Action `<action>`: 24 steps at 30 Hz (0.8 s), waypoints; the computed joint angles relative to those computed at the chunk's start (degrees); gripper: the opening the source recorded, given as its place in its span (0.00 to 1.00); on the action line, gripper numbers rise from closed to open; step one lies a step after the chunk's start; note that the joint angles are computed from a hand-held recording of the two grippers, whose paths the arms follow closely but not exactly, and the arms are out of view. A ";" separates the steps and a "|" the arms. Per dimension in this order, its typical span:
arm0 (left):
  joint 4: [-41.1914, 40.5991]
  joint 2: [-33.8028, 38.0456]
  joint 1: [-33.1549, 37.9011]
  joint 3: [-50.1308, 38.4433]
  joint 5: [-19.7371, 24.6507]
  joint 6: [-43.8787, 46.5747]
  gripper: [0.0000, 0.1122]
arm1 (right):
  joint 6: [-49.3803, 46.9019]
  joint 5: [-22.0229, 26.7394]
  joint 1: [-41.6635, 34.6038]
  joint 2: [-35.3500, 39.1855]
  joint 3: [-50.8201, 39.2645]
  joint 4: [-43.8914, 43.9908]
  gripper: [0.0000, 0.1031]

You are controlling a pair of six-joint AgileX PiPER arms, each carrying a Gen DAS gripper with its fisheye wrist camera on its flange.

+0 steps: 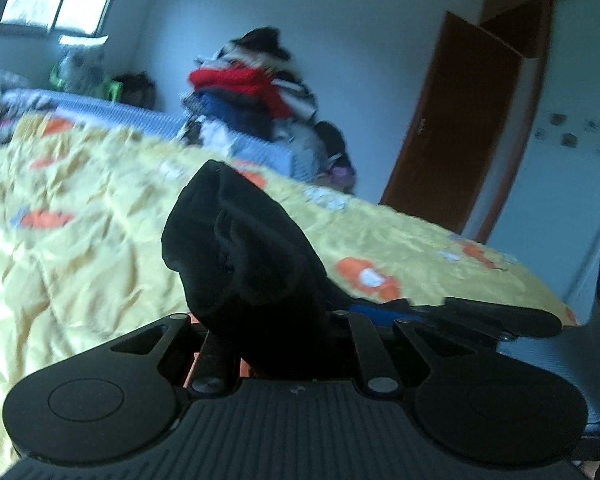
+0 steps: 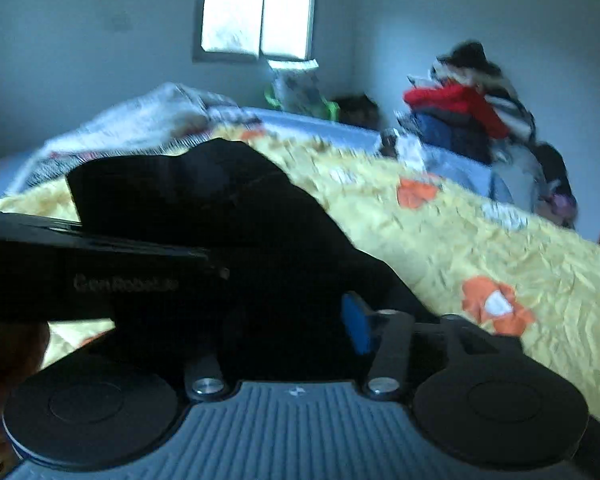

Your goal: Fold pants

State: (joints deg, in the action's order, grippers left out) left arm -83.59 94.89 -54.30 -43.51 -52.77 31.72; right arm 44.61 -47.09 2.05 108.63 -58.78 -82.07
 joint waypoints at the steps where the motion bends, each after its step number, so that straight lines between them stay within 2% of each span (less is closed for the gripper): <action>1: -1.07 0.69 -0.95 -1.84 -0.77 2.51 0.13 | -1.58 -2.02 -1.49 -0.61 0.81 0.02 0.40; 2: -1.69 1.20 -2.05 -3.41 -1.41 4.27 0.13 | -2.52 -4.01 -3.02 -0.78 0.99 -0.42 0.36; 5: -2.40 2.68 -4.28 -7.76 -1.58 8.88 0.13 | -2.13 -9.23 -8.51 -1.52 1.49 -2.28 0.36; 8: -2.40 5.74 -5.37 -13.22 -0.09 12.66 0.13 | 2.97 -13.87 -14.70 -1.08 -0.27 -6.12 0.36; 12: -3.03 12.26 -5.72 -22.29 2.61 18.46 0.13 | 8.11 -17.75 -22.12 0.34 -3.50 -10.14 0.36; 19: -5.95 24.41 -4.99 -39.00 8.56 27.41 0.14 | 11.30 -19.53 -30.52 4.80 -9.46 -13.69 0.36; 24: -9.55 31.09 -4.77 -48.69 11.76 34.46 0.14 | 10.45 -18.87 -33.82 7.21 -12.01 -14.24 0.36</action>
State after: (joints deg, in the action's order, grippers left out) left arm -93.13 125.98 -59.07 -92.20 -41.01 66.18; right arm 55.06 -65.95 -31.78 115.85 -70.80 -96.31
